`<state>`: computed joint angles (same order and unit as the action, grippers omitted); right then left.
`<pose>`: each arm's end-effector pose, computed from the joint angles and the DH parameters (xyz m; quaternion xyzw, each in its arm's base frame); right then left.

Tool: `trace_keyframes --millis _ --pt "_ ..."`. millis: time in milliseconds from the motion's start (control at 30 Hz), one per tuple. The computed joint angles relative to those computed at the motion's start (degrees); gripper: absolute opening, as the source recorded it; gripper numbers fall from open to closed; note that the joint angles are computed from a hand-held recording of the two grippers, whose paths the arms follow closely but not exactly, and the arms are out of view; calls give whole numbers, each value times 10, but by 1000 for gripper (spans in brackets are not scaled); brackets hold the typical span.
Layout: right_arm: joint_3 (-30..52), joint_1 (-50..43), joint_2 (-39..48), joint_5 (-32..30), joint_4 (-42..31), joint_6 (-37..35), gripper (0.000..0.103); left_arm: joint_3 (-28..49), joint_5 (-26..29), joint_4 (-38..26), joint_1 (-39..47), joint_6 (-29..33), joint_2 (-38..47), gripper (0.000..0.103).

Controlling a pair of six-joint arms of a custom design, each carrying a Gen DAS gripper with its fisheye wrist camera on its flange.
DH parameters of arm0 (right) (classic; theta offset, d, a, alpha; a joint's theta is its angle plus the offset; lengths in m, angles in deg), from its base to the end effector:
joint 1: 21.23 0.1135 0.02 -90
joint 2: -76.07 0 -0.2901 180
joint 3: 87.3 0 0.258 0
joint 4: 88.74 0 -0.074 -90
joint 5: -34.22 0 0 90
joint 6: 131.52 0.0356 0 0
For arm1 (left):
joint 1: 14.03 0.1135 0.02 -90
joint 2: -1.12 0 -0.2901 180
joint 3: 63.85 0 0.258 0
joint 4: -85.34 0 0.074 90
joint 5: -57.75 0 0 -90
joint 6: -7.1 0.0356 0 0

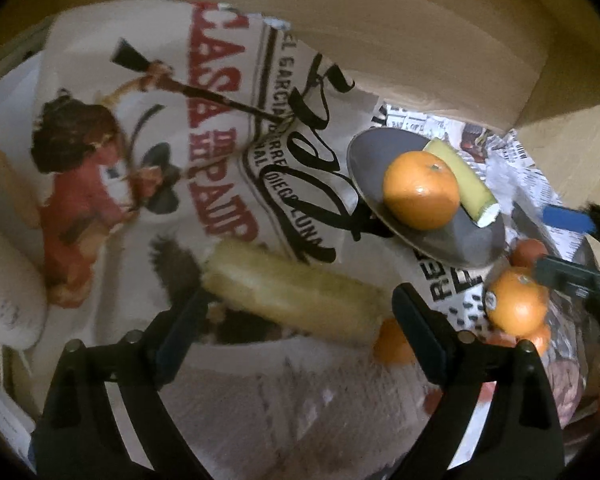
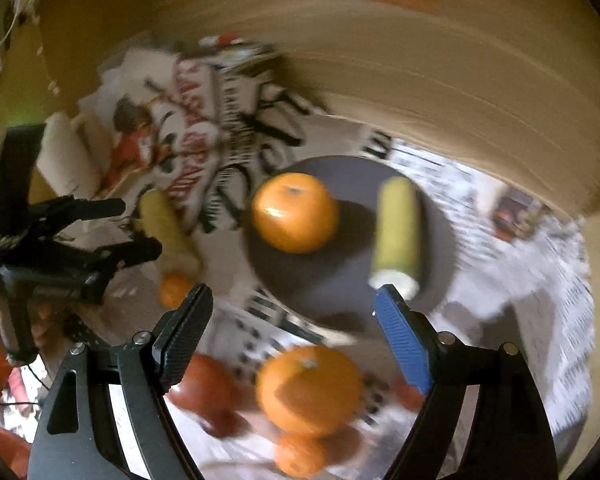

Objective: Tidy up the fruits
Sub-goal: 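Grasp the banana with the left tool while the right tool grasps another large orange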

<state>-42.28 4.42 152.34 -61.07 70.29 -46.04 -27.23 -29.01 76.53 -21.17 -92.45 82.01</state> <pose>0.2138 0.1063 0.1750 -0.2604 0.9087 0.1022 0.3099 0.2226 -0.0299 0.1323 -0.0110 0.9481 -0.0725 0.3093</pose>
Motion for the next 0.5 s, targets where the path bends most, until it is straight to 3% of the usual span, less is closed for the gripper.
trace_keyframes --millis 167,267,367,433,500 --pt "-39 -41 -14 -15 16 -18 81 28 -39 35 -20 -47 81 102" --pt "-53 -55 -5 -42 24 -26 81 45 -19 32 -16 -52 111 102" --pt "-67 -59 0 -65 32 -29 81 54 -29 32 -33 -44 129 93" --pt "-72 -58 5 -72 36 -31 81 51 -18 34 -42 -28 124 77" --pt "-76 -49 12 -70 41 -32 81 46 -7 35 -46 -17 119 67"
